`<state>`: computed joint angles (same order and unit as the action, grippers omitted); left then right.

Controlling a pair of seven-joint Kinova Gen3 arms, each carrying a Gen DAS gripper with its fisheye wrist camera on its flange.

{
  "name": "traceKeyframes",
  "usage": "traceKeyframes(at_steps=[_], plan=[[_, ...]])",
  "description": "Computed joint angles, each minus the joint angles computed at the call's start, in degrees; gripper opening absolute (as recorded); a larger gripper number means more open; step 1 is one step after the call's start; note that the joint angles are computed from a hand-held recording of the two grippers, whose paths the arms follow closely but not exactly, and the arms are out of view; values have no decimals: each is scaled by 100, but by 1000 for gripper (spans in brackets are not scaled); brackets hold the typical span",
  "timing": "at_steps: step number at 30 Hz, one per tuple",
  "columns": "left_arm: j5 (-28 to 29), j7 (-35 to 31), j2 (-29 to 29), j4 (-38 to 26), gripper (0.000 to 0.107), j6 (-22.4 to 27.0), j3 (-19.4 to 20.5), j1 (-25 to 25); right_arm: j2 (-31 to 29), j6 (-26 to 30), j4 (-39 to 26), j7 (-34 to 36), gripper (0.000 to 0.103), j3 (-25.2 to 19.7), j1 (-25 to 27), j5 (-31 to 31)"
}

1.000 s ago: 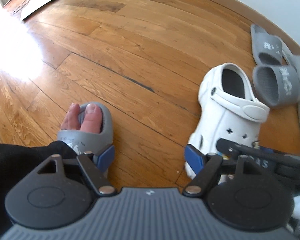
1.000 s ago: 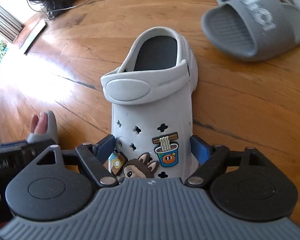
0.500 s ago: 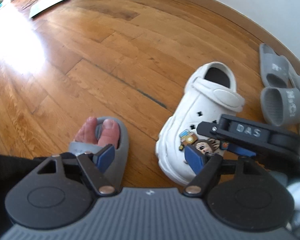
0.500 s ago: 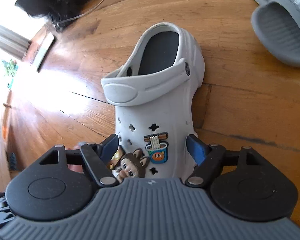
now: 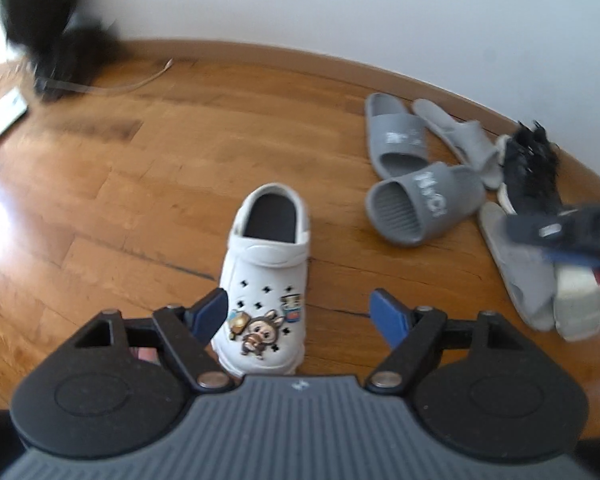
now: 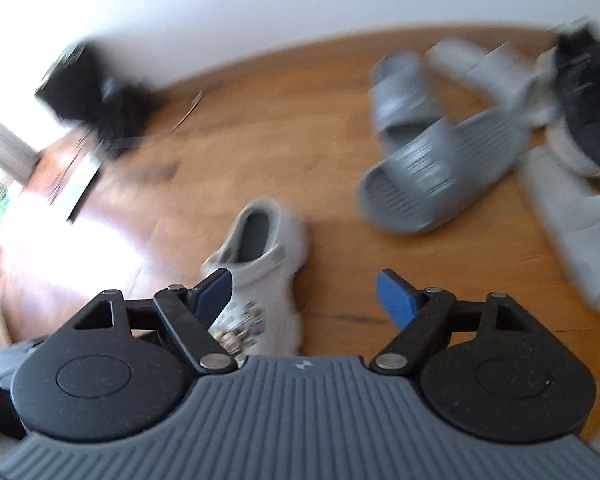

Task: Organize scattered shoes
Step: 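Lower the white Croc onto the floor and open the right gripper, then move the left gripper to the white chunky sneaker and grasp it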

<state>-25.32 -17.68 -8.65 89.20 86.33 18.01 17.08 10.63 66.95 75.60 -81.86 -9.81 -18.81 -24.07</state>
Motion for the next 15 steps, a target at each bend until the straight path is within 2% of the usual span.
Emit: traceKeyframes(at_steps=[2,5,11,15], plan=[[-163,185,103,-148,80,43,245,142,-392,113,17,167,81,168,233,121],[-147,296,100,-107,80,-66,246,272,-733,456,-46,214,81,426,570,92],[-340,215,232,-354,81,-143,315,549,-1052,1104,-647,437,83,781,1073,-155],[-475,311,546,-829,83,66,295,656,-974,1649,-1181,670,84,1021,1430,-716]])
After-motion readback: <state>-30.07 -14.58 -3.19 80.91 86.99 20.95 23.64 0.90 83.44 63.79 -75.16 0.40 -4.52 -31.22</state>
